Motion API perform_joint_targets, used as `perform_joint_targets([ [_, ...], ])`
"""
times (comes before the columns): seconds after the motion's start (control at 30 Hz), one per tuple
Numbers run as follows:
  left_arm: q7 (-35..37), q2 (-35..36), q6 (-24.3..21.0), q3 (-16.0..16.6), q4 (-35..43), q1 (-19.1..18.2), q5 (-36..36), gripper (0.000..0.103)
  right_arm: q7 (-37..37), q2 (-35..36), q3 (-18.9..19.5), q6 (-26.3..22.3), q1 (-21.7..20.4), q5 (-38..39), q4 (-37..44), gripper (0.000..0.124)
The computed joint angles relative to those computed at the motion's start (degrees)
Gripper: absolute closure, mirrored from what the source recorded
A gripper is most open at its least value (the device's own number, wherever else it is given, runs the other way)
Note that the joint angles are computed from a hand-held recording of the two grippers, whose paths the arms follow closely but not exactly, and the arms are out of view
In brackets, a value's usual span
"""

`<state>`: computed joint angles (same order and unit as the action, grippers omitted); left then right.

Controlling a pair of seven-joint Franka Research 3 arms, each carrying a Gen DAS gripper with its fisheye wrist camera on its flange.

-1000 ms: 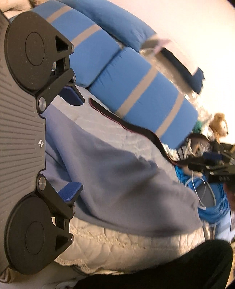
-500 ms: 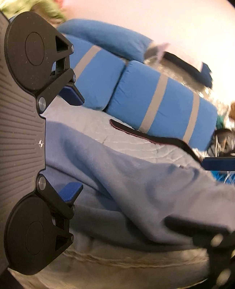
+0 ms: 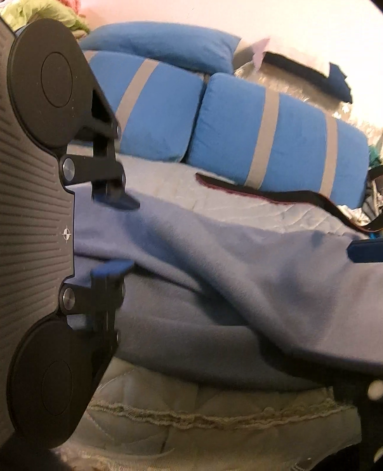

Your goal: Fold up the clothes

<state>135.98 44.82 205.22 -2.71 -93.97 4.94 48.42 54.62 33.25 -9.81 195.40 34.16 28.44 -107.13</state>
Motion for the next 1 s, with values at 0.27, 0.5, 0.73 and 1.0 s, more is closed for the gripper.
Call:
perform_joint_targets([
  [0.27, -8.16, -1.12, -4.71, -11.11, 0.56, 10.43, 9.64, 0.100, 2.41, 3.26, -10.81, -3.34, 9.19, 4.27, 1.85, 0.021],
  [0.5, -16.04, -2.91, -1.32, -9.79, -0.11, 11.84, 12.98, 0.100, 3.30, 10.61, -25.40, -2.24, 22.93, 4.75, 1.94, 0.021],
  [0.73, -19.42, -4.59, 1.14, -4.22, -1.66, 8.47, 15.75, 0.100, -2.43, 20.29, -33.68, 2.76, 31.27, 11.73, 4.46, 0.021],
  [1.0, -24.24, -4.36, -1.35, -2.75, -0.48, 7.94, 23.54, 0.100, -7.53, 24.52, -35.78, 2.96, 33.04, 19.68, 7.68, 0.021],
])
